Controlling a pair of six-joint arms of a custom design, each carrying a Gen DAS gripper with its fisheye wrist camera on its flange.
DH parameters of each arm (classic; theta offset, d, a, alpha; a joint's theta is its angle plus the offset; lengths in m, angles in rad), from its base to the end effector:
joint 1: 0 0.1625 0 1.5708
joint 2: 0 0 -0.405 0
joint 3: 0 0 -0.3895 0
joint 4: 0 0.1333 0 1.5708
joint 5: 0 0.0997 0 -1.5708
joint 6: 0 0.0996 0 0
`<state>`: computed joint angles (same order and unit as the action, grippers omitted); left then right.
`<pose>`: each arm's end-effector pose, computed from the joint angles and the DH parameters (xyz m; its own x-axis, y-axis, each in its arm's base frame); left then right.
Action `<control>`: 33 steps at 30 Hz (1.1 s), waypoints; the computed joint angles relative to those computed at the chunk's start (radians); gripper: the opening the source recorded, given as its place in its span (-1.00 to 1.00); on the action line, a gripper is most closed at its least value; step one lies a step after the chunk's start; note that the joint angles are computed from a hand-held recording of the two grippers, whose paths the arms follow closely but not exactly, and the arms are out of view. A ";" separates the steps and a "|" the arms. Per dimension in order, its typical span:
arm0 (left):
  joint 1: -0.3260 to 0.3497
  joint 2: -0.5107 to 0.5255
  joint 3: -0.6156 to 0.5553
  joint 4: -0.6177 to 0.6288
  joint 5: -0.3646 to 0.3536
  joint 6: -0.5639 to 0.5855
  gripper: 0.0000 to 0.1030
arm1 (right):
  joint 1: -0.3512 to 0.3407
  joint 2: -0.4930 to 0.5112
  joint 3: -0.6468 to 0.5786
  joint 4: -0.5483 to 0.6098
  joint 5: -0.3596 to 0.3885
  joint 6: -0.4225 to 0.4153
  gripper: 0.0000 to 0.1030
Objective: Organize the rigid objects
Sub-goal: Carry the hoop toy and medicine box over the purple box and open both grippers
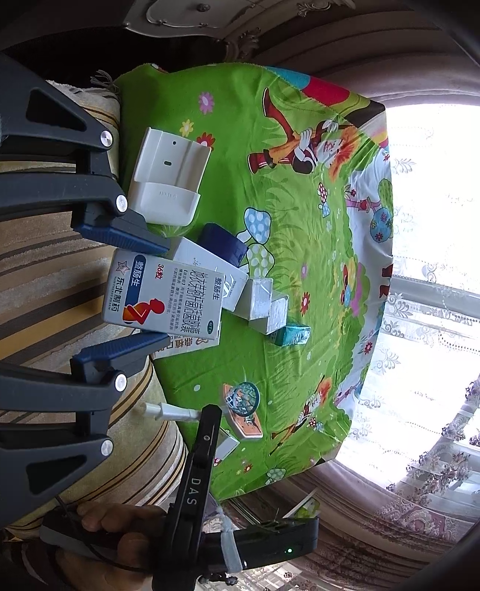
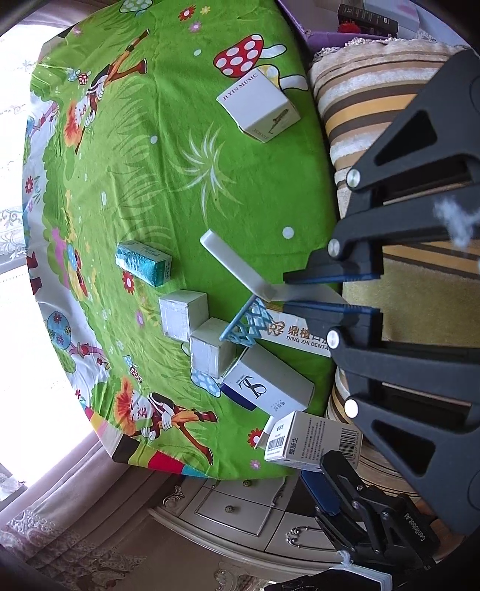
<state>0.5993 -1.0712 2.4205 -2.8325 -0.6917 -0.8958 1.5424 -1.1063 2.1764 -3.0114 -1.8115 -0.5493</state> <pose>-0.1898 -0.3840 0.0660 -0.8322 -0.0858 -0.5477 0.2766 0.7920 -0.5443 0.0954 -0.4993 0.1288 -0.8397 -0.3894 0.3786 -0.4830 0.8541 -0.1928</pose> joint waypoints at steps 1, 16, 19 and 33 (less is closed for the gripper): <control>-0.003 0.002 0.000 -0.004 -0.001 0.000 -0.14 | 0.003 -0.007 0.009 -0.017 -0.002 -0.014 -0.78; -0.053 0.091 -0.041 -0.134 -0.058 0.049 -0.14 | -0.017 -0.174 0.120 -0.131 0.014 -0.173 -0.78; -0.061 0.122 -0.061 -0.165 -0.079 0.068 -0.14 | -0.042 -0.224 0.132 -0.108 0.029 -0.177 -0.78; -0.097 0.295 -0.208 -0.303 -0.198 0.180 -0.14 | -0.236 -0.491 0.132 -0.043 0.105 -0.217 -0.78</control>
